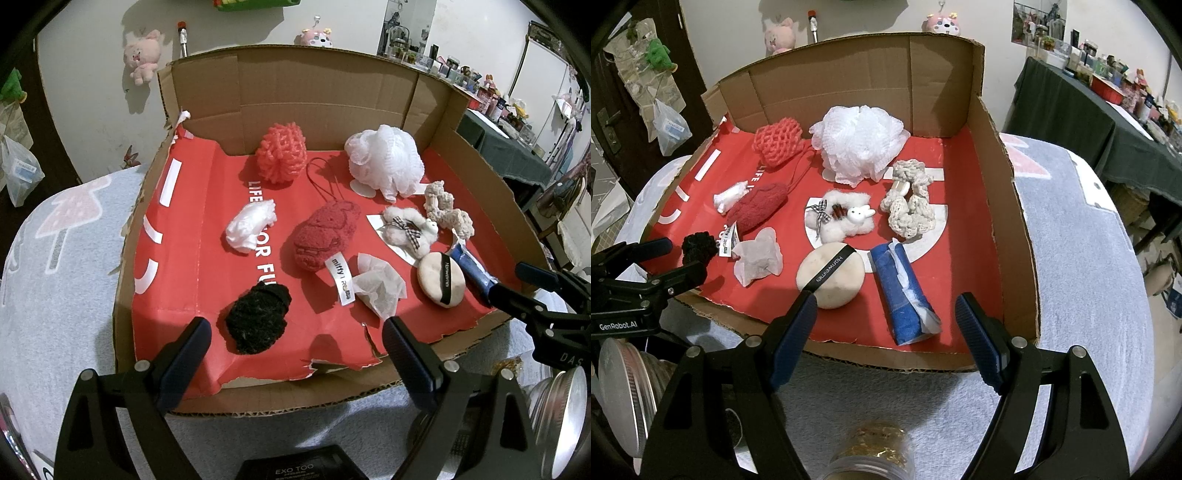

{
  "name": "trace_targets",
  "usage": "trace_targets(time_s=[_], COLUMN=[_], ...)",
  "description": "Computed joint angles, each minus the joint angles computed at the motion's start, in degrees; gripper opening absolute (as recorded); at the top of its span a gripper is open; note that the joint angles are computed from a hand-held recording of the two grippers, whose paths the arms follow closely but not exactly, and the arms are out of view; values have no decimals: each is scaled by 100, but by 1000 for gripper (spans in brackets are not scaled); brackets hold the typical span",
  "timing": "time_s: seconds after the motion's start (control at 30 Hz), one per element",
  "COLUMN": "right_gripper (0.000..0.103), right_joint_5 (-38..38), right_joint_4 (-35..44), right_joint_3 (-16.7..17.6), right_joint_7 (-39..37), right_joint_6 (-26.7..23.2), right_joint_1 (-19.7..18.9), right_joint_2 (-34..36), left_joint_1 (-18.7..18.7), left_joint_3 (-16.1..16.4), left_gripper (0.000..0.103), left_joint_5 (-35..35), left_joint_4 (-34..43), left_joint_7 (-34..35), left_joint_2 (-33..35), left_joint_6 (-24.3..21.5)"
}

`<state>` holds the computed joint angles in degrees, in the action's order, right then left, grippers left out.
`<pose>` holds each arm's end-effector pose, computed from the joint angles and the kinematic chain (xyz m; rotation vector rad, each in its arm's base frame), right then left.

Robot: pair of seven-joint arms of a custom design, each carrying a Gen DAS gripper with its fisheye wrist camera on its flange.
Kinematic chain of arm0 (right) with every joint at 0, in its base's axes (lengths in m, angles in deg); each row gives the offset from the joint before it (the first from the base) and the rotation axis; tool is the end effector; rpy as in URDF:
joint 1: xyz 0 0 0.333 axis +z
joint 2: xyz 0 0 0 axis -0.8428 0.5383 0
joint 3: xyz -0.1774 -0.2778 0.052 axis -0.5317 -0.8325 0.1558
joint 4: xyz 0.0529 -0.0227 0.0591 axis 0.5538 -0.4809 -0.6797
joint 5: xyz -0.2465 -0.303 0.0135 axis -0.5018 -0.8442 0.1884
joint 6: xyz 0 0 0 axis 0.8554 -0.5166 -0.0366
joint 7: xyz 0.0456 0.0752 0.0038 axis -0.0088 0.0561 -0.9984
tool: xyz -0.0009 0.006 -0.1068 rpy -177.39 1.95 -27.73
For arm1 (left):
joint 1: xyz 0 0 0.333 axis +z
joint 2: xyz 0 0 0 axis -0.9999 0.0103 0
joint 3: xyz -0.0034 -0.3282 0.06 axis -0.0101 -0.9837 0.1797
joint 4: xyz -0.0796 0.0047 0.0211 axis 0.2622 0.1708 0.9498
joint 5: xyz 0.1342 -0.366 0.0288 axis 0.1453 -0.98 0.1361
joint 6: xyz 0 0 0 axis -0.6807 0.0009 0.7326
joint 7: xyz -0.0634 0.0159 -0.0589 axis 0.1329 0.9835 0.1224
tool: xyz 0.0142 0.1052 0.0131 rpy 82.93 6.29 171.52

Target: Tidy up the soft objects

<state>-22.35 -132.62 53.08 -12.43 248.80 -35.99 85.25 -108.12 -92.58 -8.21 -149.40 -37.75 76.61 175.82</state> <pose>0.4811 0.2604 0.3781 -2.2211 1.3276 -0.2945 0.3812 -0.3119 0.3602 -2.0936 1.6939 -0.5674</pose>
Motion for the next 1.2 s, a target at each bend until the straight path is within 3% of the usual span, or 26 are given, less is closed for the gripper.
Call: trace_targets(time_s=[0.93,1.2], right_gripper=[77,77], right_joint_5=[102,294], right_joint_4=[-40,-188], right_joint_3=[52,61], right_joint_7=[-63,-287], right_joint_6=[153,340], right_joint_1=[-29,11], right_joint_2=[0,-166], left_joint_1=[29,8], left_joint_3=[28,-195], left_gripper=[96,100], left_joint_5=[-22,427], left_joint_4=[-44,-111], left_joint_7=[-35,-515], left_joint_2=[-26,-451], left_joint_6=[131,-317])
